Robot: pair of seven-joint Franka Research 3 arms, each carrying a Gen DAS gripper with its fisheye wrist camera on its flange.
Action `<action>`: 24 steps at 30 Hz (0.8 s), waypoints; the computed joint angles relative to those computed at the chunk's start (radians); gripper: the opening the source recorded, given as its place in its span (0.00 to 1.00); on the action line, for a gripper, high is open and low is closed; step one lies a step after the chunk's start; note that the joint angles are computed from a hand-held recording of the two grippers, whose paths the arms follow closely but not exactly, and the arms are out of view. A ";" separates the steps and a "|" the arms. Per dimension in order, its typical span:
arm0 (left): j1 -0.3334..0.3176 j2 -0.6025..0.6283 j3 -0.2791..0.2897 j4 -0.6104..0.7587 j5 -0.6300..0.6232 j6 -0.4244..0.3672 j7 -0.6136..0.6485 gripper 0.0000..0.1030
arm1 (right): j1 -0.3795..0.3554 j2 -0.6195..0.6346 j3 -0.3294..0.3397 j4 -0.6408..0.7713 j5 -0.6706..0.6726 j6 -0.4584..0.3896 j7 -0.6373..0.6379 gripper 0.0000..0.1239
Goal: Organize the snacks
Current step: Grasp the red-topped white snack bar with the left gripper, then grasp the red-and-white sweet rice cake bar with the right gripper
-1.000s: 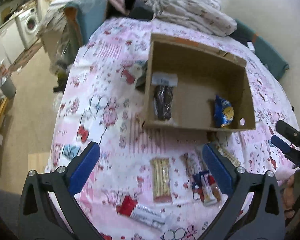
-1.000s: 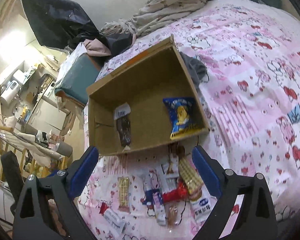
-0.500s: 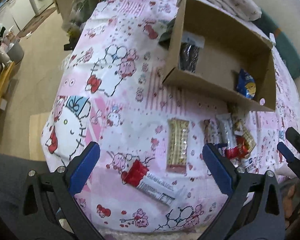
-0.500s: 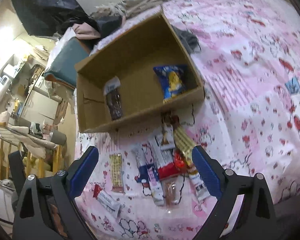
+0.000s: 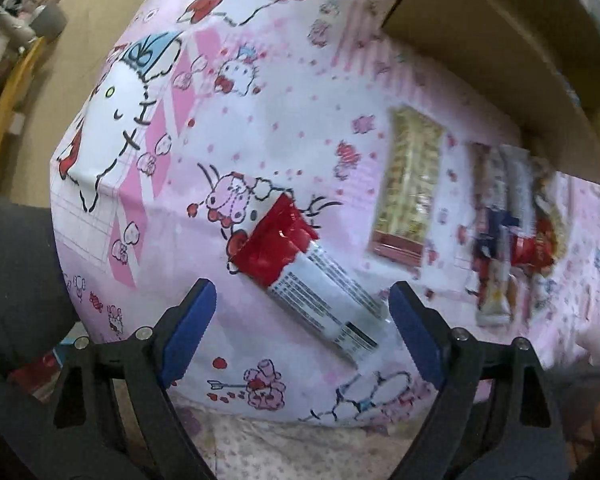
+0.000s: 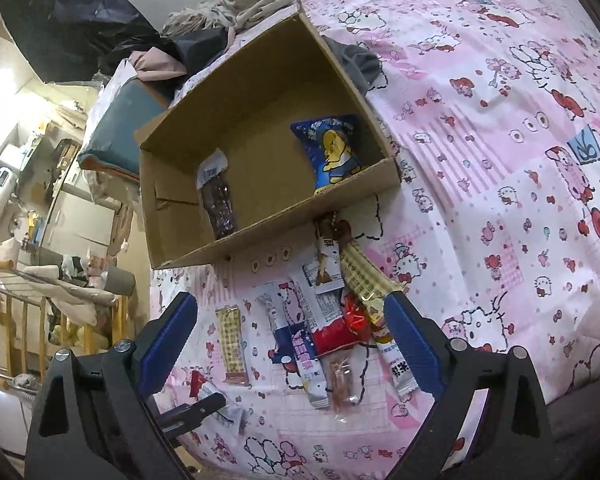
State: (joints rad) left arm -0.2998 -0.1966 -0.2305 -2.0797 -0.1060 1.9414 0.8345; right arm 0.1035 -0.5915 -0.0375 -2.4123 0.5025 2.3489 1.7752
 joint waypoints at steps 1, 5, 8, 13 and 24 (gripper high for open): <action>-0.001 0.004 0.000 -0.001 -0.006 0.001 -0.003 0.84 | -0.002 0.000 -0.002 -0.001 0.002 0.000 0.004 0.78; -0.005 0.024 -0.006 0.001 0.010 0.036 0.014 0.65 | -0.012 0.004 -0.005 -0.002 0.004 -0.002 0.026 0.78; -0.009 0.033 -0.008 0.014 0.025 0.050 0.055 0.30 | -0.010 0.013 -0.020 -0.005 0.033 -0.013 0.044 0.78; -0.016 0.033 -0.007 0.034 0.013 0.051 0.138 0.27 | -0.028 0.016 -0.036 -0.019 0.066 -0.022 0.079 0.78; 0.005 0.059 -0.001 0.189 0.122 0.109 0.316 0.27 | -0.104 0.065 -0.014 0.027 -0.106 -0.205 0.159 0.75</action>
State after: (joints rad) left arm -0.2947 -0.1380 -0.2317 -1.8904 0.0159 2.0508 1.1503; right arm -0.0005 -0.5270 -0.0518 -2.3851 0.3962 2.1439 1.9344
